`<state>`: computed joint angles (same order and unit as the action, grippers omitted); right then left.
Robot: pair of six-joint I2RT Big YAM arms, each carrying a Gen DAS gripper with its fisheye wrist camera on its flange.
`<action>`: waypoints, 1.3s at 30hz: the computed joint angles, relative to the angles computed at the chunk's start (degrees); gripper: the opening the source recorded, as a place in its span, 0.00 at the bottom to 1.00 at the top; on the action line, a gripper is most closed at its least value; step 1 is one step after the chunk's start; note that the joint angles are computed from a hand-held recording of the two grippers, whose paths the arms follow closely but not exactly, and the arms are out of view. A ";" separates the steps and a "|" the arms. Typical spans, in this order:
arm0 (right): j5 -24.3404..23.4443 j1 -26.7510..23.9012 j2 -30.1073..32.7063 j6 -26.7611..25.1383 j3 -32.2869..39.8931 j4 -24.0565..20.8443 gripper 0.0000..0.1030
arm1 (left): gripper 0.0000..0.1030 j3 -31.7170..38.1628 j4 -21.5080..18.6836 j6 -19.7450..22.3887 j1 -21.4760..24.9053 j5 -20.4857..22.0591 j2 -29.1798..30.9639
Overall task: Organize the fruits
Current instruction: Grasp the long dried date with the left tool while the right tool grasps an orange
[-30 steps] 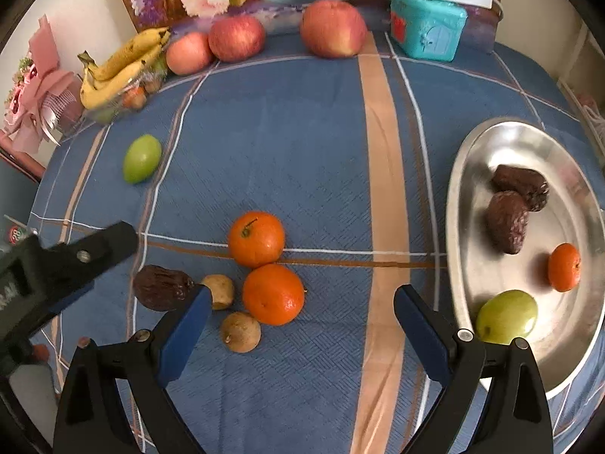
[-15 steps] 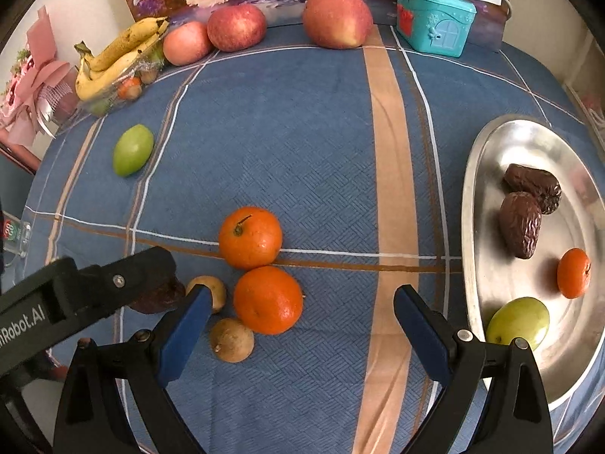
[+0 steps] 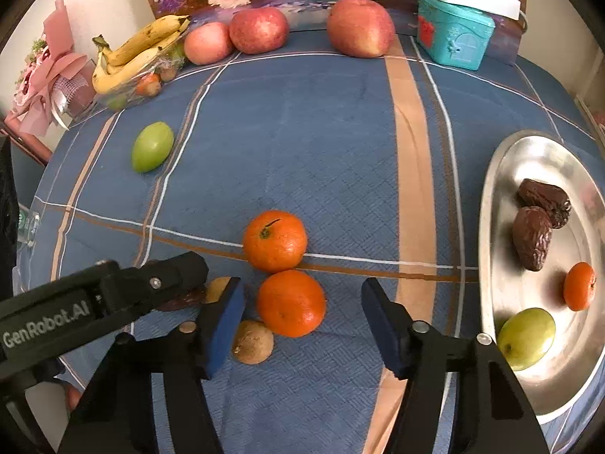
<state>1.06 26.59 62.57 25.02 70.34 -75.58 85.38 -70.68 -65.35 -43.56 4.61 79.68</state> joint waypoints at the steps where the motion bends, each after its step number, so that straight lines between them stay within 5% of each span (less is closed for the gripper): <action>1: 0.07 0.11 -0.01 0.08 -0.01 0.10 0.57 | 0.58 0.11 0.02 -0.08 -0.04 -0.03 0.06; 9: -1.25 0.32 0.41 0.17 -0.05 0.31 0.37 | 0.58 -0.40 0.22 -0.62 0.31 -0.70 -0.41; 25: -3.27 -6.28 -3.92 1.31 0.94 -0.52 0.37 | 0.58 -1.04 -0.76 -3.43 1.96 -8.21 -4.71; 39: -2.55 -16.84 -7.36 2.39 1.48 -1.99 0.36 | 0.58 4.35 0.36 -0.32 -1.30 -11.48 -2.54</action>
<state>-1.49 9.76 55.21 27.41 71.82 -77.58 89.73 -70.32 -65.67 -44.85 -6.86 77.14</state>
